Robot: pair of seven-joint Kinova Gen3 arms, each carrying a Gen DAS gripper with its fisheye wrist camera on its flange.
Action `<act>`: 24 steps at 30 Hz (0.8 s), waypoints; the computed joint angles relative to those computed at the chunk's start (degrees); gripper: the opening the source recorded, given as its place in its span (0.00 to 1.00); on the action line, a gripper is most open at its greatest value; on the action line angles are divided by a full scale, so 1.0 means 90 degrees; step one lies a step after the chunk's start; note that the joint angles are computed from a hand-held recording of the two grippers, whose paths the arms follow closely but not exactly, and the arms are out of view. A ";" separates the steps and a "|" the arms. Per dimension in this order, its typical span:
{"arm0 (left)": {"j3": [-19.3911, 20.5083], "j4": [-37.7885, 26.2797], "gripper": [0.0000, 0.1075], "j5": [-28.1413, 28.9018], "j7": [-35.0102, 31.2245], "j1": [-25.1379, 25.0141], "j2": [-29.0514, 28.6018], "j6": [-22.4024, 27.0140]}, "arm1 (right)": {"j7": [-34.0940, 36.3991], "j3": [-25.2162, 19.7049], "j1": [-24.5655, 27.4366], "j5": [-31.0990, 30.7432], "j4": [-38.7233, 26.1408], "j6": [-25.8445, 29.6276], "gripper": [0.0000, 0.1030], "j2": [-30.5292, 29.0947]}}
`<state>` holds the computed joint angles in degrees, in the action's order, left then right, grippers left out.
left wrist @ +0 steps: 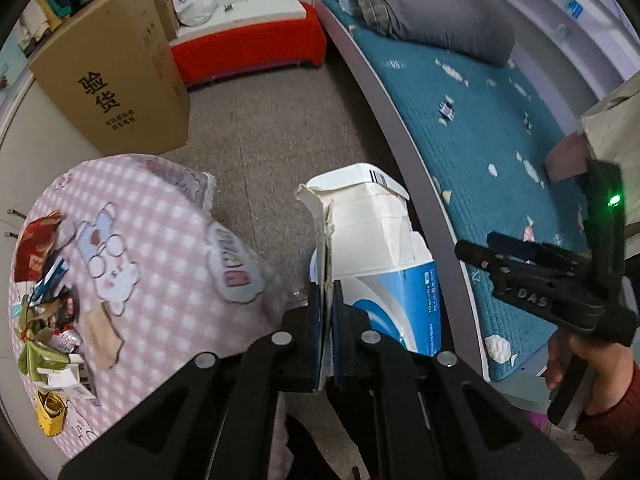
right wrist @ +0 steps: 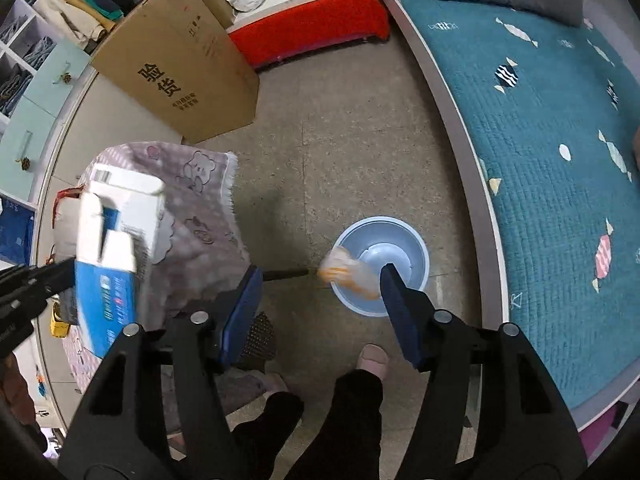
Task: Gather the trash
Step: 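Carry both items over the blue bin and open both grippers, then move both grippers back over the table toward the remaining trash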
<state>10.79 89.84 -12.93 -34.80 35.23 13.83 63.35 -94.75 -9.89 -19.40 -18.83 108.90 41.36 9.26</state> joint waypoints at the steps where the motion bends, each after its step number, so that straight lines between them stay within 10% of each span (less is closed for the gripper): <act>1: -0.0029 -0.0081 0.05 0.0038 0.0027 0.0049 0.0074 0.0113 | 0.0101 0.0016 0.0065 -0.0044 -0.0001 0.0023 0.59 -0.0011; 18: -0.0242 -0.1943 0.08 0.0217 -0.0958 0.0415 0.1524 0.0693 | -0.0061 0.0386 0.0483 0.0079 0.0292 -0.0224 0.66 -0.0873; 20: -0.0254 -0.2069 0.18 0.0300 -0.1059 0.0409 0.1581 0.0627 | -0.0051 0.0442 0.0558 -0.0002 0.0331 -0.0289 0.67 -0.0956; 22: -0.0350 -0.2281 0.62 0.0229 -0.0979 0.0532 0.1682 0.0739 | -0.0068 0.0464 0.0592 -0.0018 0.0353 -0.0322 0.68 -0.1003; 24: -0.0448 -0.2387 0.66 0.0062 -0.0858 0.0681 0.1712 0.0801 | -0.0028 0.0484 0.0622 -0.0025 0.0359 -0.0312 0.68 -0.1020</act>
<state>6.76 68.36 -12.37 -42.53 41.36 29.24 70.56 -95.00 -5.53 -13.81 -19.06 112.13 38.55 0.08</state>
